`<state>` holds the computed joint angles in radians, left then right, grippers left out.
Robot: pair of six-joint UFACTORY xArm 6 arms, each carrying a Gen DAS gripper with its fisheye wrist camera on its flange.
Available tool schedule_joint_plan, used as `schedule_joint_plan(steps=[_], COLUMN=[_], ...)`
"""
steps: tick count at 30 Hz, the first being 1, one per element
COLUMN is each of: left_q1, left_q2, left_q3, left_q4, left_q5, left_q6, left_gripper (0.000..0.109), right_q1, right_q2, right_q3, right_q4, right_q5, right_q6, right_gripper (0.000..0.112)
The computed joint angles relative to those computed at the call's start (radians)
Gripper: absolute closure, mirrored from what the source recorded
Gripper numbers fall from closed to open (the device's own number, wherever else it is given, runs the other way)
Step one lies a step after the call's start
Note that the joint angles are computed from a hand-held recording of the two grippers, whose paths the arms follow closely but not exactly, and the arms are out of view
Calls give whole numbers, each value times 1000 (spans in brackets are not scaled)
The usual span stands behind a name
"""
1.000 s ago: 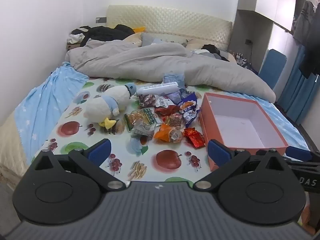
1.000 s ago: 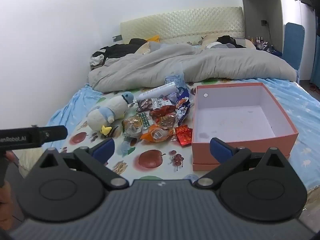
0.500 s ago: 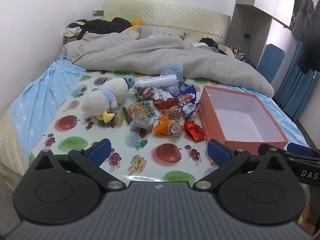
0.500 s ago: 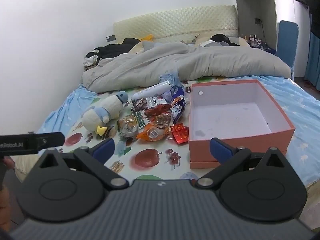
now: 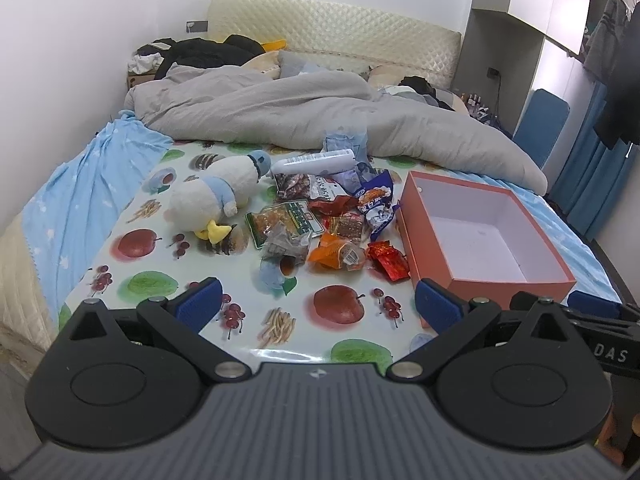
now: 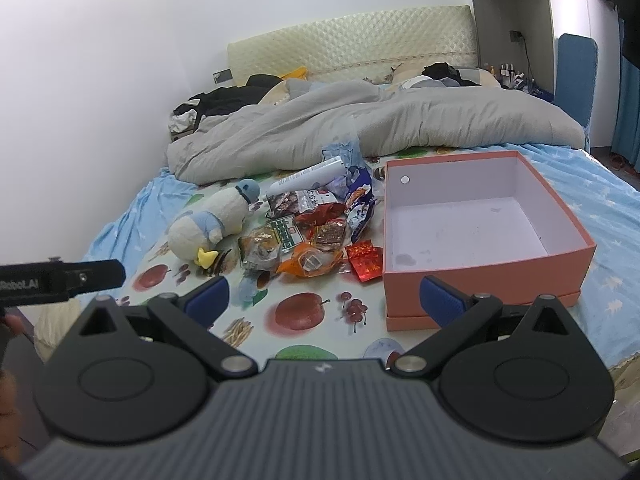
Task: Organize snacks
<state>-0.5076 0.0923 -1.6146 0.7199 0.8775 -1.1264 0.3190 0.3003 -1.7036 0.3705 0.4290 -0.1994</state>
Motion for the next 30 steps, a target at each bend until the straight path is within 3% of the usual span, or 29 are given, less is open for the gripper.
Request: schedule_joint_plan(steps=[30], left_q1=[-7], left_q2=[-2], left_q3=[-3], left_q4=[0], left_q5=[13], left_q6=[28], left_gripper=[6], right_q1=[-1], right_q2=[7], right_q3=[-9], right_q4=[-13], right_q5=[-7], right_q6=[33], right_gripper=[9])
